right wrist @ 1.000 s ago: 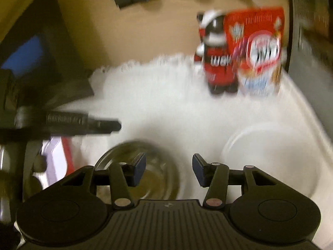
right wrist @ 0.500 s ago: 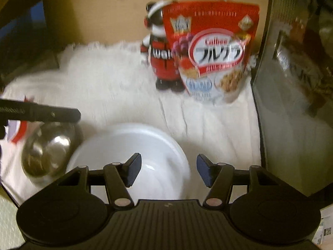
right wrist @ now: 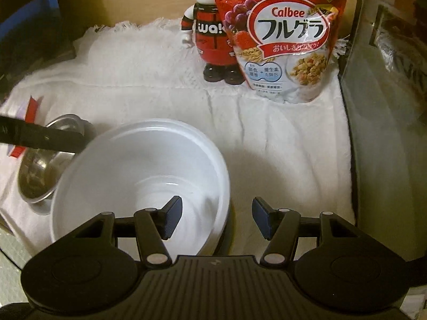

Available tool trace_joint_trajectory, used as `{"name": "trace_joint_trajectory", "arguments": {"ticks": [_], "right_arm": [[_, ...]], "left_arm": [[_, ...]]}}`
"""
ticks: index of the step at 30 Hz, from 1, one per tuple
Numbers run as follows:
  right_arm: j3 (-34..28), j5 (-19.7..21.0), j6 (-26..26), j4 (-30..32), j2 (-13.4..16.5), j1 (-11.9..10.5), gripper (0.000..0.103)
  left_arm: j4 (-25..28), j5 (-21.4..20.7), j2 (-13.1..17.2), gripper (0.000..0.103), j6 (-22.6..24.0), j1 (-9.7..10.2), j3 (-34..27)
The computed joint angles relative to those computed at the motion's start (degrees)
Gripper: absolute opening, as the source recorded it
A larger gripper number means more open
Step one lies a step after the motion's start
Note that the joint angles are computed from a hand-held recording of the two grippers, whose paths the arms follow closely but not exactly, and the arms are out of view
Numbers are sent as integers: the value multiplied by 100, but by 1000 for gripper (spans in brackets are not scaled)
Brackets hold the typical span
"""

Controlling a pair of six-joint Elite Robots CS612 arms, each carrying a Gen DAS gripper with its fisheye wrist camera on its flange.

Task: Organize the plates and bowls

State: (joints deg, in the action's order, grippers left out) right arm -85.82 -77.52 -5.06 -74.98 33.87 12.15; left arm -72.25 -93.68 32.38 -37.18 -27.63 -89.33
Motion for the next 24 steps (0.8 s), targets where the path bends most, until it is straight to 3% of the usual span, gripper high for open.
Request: {"name": "trace_joint_trajectory", "arguments": {"ticks": [6, 11, 15, 18, 21, 24], "right_arm": [[-80, -175, 225, -21, 6, 14, 59], [-102, -483, 549, -45, 7, 85, 59], [-45, -573, 616, 82, 5, 124, 59], [74, -359, 600, 527, -69, 109, 59], [81, -324, 651, 499, -49, 95, 59], [116, 35, 914, 529, -40, 8, 60]], "left_arm": [[85, -132, -117, 18, 313, 21, 124], [609, -67, -238, 19, 811, -60, 304], [729, 190, -187, 36, 1152, -123, 349], [825, -8, -180, 37, 1209, -104, 414], [948, -58, -198, 43, 1331, -107, 494], [1073, -12, -227, 46, 1420, -122, 570]]}}
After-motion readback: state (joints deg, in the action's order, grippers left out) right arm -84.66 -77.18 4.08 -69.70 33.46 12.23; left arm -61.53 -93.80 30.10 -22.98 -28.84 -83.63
